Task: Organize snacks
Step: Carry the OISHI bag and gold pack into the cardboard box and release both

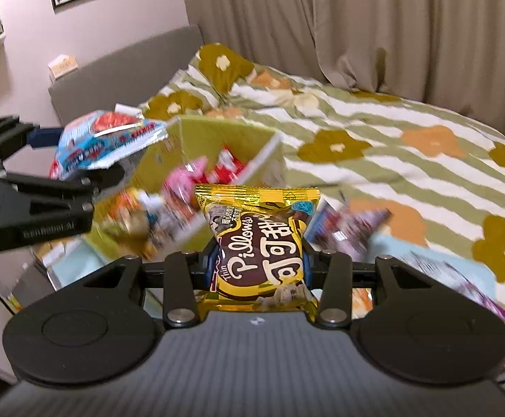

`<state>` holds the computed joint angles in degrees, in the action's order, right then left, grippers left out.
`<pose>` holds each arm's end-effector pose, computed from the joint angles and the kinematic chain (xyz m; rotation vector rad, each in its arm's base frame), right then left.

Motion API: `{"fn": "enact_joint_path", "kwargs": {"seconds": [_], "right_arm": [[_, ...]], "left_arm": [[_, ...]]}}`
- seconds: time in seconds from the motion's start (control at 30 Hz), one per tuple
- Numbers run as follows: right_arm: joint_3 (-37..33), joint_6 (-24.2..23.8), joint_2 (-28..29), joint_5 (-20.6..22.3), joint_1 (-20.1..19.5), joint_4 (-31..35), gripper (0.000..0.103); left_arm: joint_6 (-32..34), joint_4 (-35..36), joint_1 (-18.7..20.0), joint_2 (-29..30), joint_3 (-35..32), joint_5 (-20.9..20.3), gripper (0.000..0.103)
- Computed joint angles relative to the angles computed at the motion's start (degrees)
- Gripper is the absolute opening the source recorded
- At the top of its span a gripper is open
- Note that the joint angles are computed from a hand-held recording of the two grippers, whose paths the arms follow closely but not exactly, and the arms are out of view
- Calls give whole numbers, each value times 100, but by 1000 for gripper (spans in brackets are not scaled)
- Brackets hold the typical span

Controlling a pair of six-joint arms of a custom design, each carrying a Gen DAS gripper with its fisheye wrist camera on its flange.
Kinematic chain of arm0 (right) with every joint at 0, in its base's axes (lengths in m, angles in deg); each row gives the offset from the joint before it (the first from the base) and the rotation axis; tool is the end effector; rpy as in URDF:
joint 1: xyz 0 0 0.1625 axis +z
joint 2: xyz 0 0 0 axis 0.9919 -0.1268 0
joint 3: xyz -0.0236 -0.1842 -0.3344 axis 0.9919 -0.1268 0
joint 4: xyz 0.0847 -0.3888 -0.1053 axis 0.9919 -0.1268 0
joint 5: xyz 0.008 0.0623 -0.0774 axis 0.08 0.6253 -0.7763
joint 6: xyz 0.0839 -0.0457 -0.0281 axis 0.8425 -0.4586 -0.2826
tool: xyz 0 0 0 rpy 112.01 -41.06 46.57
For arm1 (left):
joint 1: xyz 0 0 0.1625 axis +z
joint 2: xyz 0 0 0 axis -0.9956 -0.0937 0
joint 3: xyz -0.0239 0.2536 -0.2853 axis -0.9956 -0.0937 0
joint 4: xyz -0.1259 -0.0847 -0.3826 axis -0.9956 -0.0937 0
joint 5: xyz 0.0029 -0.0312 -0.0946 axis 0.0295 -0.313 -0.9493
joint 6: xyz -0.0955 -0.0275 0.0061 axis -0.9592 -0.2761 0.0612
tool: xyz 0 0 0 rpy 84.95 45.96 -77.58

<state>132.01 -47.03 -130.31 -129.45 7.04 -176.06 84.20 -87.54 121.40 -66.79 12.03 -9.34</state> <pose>0.1085 -0.6460 0.4066 0.7433 -2.4174 0.8930 -0.4534 -0.6218 0.0308 0.8298 1.8016 -0.9513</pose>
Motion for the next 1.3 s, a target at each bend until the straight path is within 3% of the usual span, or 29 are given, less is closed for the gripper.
{"fn": "enact_joint_path", "kwargs": {"seconds": [0.33, 0.67, 0.73, 0.77, 0.8, 0.87, 1.1, 1.3], "right_arm": [[-1503, 759, 1623, -469, 609, -98, 58], [-3028, 1631, 3009, -1407, 804, 26, 58], [-3117, 1819, 3116, -1542, 804, 33, 58], [-3179, 1913, 3180, -1612, 803, 58, 58], [-3197, 1988, 3211, -1664, 802, 63, 58], [-3275, 2097, 3294, -1756, 795, 87, 58], [-3269, 2233, 3359, -1885, 795, 89, 58], [-3292, 1981, 3397, -1853, 820, -70, 59]], "left_arm": [[43, 623, 738, -143, -775, -969, 74], [-466, 2624, 1536, 508, -2816, -2099, 75], [-650, 2971, 1648, 656, -3167, -2330, 77], [-703, 2995, 1705, 664, -3212, -2519, 83], [-720, 3018, 1748, 651, -3231, -2657, 96], [-665, 2830, 1777, 522, -2988, -2804, 103], [-701, 2619, 1729, -3, -2110, -2739, 103], [-806, 2206, 1612, -434, -1277, -2379, 103]]}}
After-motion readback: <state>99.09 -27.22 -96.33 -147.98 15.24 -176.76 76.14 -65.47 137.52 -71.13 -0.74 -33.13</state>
